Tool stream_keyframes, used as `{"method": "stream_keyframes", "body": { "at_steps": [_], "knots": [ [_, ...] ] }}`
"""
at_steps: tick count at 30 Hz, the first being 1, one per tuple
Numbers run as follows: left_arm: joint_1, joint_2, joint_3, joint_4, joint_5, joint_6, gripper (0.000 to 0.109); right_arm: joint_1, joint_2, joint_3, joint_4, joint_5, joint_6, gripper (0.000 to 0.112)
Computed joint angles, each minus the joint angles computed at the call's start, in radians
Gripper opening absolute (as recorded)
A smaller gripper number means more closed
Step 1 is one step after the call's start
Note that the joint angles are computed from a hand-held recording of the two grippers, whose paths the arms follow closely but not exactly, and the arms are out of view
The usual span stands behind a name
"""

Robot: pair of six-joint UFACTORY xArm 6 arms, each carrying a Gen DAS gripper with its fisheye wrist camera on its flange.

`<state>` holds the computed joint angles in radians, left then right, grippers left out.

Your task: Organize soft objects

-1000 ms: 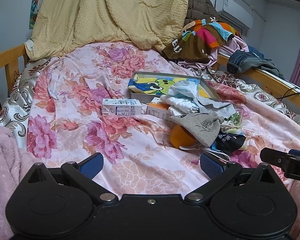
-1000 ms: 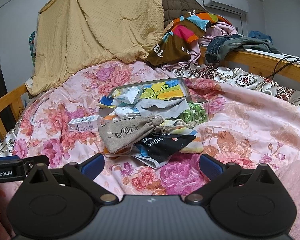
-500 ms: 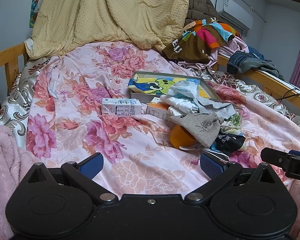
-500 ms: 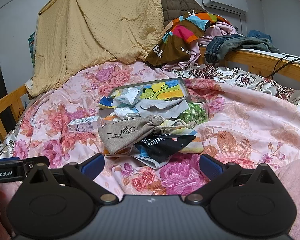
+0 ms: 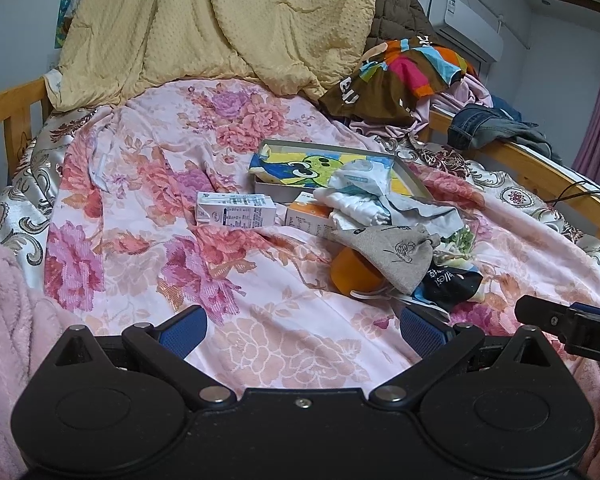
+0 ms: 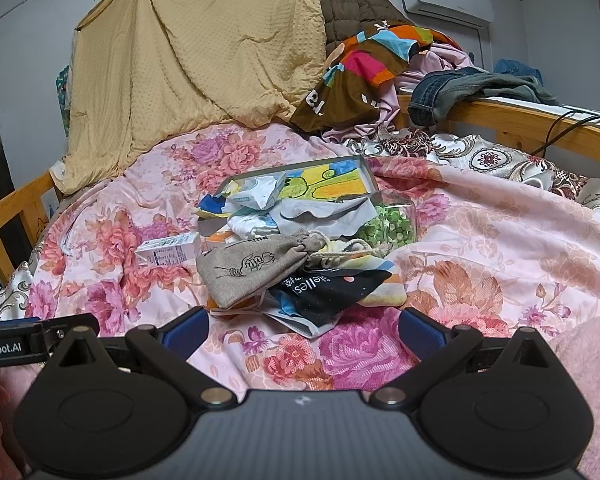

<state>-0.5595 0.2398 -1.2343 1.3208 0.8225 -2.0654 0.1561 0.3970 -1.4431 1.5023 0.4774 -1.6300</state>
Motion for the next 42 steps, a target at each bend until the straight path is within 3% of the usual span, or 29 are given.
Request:
{"method": "stream_keyframes", "body": {
  "at_steps": [27,31,38,42],
  "knots": [
    [0.01,-0.01,0.011,0.013,-0.027,-0.014,0.102,0.004,-0.012,0.012,-0.011,-0.016,0.005,0.103],
    [0.026,-0.019,0.02,0.03,-0.072,-0.034,0.102,-0.004,-0.013,0.007,-0.014,0.009,0.003,0.103],
    [0.068,0.004,-0.028,-0.029,-0.136,0.067,0.102,-0.002,0.03,-0.056,-0.103,0.013,0.075,0.103],
    [0.106,0.023,-0.061,0.004,-0.192,0.082,0.102,0.005,0.073,-0.113,-0.141,-0.002,0.085,0.103]
  ]
}}
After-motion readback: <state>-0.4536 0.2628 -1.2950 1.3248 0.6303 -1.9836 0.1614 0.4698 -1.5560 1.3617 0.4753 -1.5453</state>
